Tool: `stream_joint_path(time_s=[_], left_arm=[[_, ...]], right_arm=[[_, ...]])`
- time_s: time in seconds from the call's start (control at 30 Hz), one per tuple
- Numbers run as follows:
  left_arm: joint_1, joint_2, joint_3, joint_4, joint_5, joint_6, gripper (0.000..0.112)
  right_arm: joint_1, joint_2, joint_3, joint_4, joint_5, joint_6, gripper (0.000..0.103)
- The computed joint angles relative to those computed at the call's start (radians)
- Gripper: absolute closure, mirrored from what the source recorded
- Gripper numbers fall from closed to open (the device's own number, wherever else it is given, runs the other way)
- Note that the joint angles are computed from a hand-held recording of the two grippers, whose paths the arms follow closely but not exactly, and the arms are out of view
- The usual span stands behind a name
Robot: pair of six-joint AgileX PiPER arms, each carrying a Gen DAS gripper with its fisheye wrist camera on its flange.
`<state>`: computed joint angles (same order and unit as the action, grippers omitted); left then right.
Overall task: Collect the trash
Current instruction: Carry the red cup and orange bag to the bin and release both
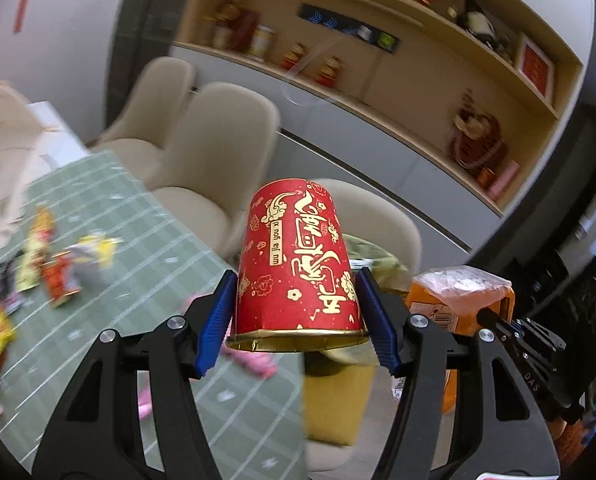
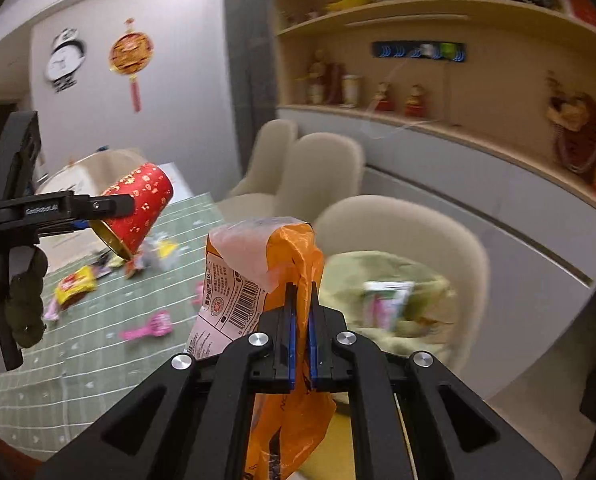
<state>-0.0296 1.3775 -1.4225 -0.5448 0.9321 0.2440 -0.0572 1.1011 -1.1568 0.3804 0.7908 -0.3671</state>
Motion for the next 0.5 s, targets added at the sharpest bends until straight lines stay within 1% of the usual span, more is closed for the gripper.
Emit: stream_joint_path(time_s=[0.03, 0.1, 0.2, 0.23, 0.33, 0.4, 0.43, 0.5], left_arm=[[-0.061, 0.057, -0.050, 0.029, -0.008, -0.041, 0.055], [-0.127, 0.120, -0.100, 0.057, -0.018, -0.086, 0.055], [-0.222, 0.256, -0.201, 0.081, -0.027, -0.147, 0.055], [-0.244, 0.283, -0.215, 0.088, -0.035, -0.160, 0.055], [-0.316, 0.420, -0.337, 0.125, -0.022, -0.214, 0.055], [-0.355, 0.515, -0.447, 0.157, 0.012, -0.252, 0.055], [-0.376, 0.586, -0.536, 0.175, 0.050, -0.281, 0.055], [-0.396, 0.672, -0.652, 0.197, 0.104, -0.322, 0.055]], right_arm=[[-0.065, 0.005, -0.003, 0.043, 0.010, -0.044, 0.097], [-0.213, 0.022, -0.002, 0.143, 0.024, -0.159, 0.097], [-0.333, 0.037, 0.010, 0.199, 0.003, -0.250, 0.097], [-0.382, 0.047, 0.012, 0.225, -0.002, -0.289, 0.097], [-0.505, 0.088, 0.005, 0.306, 0.008, -0.385, 0.097], [-0.556, 0.115, -0.005, 0.337, 0.011, -0.420, 0.097], [-0.584, 0.136, -0.015, 0.353, 0.015, -0.437, 0.097], [-0.636, 0.174, -0.035, 0.394, 0.035, -0.479, 0.097]])
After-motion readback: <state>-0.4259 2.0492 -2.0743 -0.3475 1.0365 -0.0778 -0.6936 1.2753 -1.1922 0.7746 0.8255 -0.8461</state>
